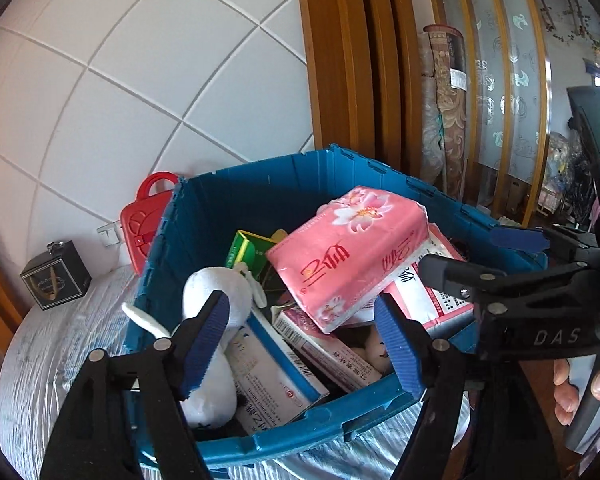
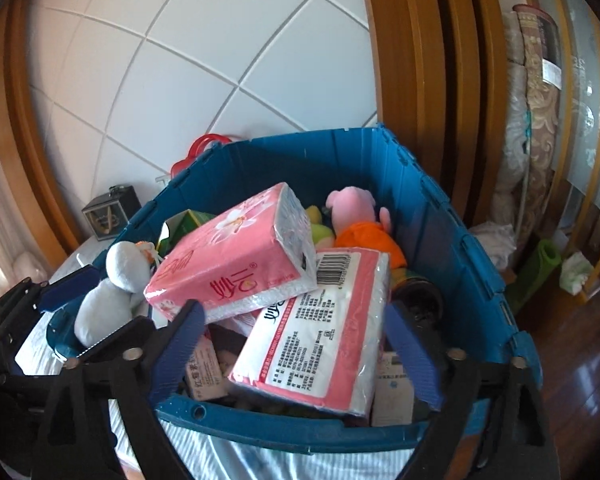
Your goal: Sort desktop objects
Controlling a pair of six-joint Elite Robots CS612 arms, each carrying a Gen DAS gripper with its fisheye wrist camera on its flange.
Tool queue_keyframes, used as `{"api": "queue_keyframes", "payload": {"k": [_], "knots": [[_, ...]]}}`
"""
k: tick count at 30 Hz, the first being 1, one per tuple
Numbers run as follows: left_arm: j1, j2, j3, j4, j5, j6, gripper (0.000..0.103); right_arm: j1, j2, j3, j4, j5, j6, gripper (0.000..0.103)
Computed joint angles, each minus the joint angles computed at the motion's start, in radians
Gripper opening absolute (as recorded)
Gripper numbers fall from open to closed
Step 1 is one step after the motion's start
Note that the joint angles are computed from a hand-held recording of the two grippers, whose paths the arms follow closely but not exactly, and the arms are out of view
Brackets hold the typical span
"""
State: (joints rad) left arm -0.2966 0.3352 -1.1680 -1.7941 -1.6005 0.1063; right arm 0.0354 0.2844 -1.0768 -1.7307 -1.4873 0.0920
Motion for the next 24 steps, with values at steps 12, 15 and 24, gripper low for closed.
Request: {"api": "queue_keyframes", "payload": {"k": [12,15,24], "knots": [[0.029,0.055,-0.154,-0.029,-0.008,-0.082,0.103,0.055,0.075,-0.207,0.016,-0.172,0.053,0.103],[0.033,0.055,-0.164,0.019,-0.026,-0.072,0.103,0.071,0.084,-0.233,0.046,-0.219,0.056,0.103],[0.043,0.07,-0.209,0.091,-0.056,-0.058,0.103,0.099,0.096,-0.279,0.101,-0.34,0.069,0.103]]}}
